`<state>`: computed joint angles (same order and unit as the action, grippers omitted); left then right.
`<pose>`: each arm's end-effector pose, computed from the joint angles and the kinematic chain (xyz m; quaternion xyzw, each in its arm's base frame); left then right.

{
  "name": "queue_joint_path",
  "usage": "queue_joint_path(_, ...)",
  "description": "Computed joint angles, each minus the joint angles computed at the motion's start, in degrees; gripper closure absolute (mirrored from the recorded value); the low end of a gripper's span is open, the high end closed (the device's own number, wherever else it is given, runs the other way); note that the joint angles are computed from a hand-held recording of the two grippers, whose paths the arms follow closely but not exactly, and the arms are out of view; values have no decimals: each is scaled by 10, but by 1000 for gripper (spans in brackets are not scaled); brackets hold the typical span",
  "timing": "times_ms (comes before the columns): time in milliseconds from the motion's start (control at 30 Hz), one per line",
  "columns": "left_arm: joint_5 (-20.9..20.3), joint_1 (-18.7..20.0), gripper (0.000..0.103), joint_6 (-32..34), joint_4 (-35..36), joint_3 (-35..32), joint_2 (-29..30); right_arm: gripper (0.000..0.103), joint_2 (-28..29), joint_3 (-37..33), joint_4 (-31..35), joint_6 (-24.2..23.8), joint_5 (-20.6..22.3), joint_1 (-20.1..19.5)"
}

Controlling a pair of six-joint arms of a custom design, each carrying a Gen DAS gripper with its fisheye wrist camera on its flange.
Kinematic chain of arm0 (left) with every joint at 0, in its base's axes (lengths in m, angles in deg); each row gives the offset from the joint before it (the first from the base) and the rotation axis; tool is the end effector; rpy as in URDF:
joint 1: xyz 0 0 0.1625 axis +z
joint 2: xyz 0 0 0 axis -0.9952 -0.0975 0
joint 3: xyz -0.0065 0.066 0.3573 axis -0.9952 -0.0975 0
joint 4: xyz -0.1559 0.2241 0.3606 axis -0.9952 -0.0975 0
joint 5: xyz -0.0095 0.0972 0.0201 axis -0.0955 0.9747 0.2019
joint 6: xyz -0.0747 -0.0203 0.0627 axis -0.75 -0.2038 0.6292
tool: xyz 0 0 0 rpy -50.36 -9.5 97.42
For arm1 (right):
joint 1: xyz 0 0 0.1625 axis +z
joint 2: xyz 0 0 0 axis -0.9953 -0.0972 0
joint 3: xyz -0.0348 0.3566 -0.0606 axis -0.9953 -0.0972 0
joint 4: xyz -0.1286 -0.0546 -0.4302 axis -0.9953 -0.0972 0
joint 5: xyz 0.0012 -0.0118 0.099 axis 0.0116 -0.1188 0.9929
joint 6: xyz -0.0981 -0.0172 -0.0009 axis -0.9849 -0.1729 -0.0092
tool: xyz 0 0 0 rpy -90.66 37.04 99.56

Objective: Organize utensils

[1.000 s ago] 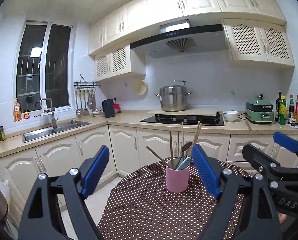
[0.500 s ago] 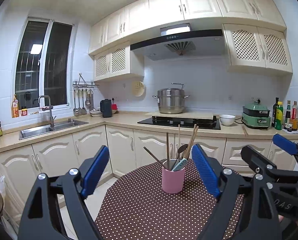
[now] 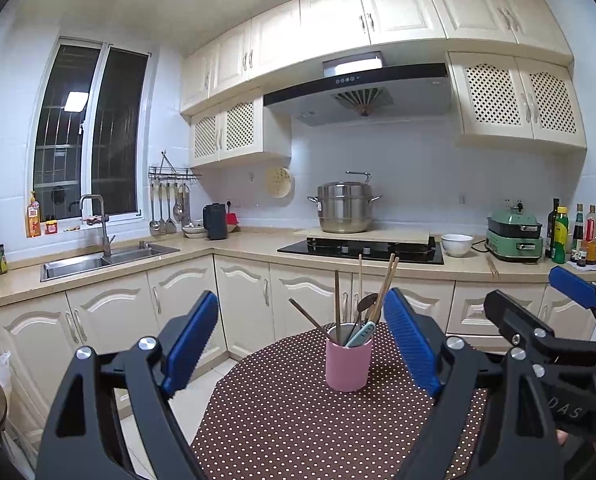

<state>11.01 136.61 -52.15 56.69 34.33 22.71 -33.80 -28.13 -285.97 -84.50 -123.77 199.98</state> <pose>-0.2656 -0.6623 0.3491 0.3008 0.7006 -0.5860 0.2744 0.4156 -0.6735 0.1635 0.2471 -0.6920 0.6218 0.2711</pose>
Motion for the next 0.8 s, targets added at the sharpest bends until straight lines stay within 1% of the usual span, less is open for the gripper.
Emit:
queue_joint_path(567, 2, 2, 20, 7, -10, 3, 0, 7, 3, -5, 8, 6, 1, -1)
queue_joint_path(800, 6, 2, 20, 15, -23, 14, -6, 7, 1, -2, 6, 8, 2, -2)
